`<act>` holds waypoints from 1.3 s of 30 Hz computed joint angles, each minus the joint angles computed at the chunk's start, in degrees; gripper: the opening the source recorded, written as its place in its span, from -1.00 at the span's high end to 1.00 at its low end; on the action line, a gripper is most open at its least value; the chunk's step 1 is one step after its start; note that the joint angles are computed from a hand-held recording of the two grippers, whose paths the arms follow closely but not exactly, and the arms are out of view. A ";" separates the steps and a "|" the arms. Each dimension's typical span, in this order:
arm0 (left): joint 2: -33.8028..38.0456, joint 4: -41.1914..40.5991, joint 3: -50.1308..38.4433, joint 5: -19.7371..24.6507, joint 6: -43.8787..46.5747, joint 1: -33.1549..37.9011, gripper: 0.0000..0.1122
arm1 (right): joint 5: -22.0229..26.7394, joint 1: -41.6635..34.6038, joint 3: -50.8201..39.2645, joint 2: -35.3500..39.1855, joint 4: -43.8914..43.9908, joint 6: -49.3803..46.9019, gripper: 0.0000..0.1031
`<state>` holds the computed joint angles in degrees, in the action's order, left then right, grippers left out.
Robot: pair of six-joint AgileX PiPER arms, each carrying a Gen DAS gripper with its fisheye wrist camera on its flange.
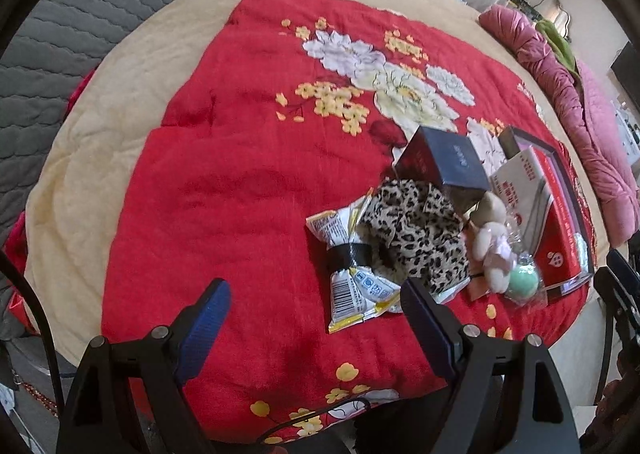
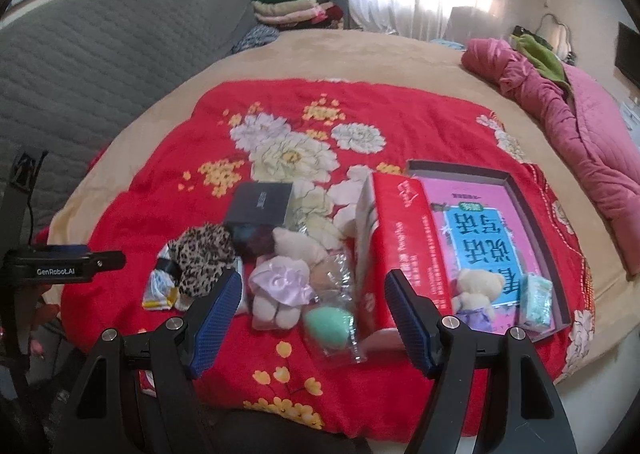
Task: Organize soft objects
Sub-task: 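Grasp the snack bag with the left tool while the right grasps the pink-dress bear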
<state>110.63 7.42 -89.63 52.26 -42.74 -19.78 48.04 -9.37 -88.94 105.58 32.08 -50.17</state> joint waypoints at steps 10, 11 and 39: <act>4.40 -2.12 -0.98 -0.94 1.03 0.32 -0.53 | -3.28 6.81 0.17 5.86 -5.36 2.93 -0.45; 4.59 -2.11 -0.93 -1.21 0.85 0.30 -0.53 | -3.80 7.36 0.18 6.34 -6.33 3.78 -0.45; 14.74 -7.71 -10.43 0.26 4.98 2.41 -0.53 | -4.33 12.26 -9.62 17.95 -17.64 16.92 -0.45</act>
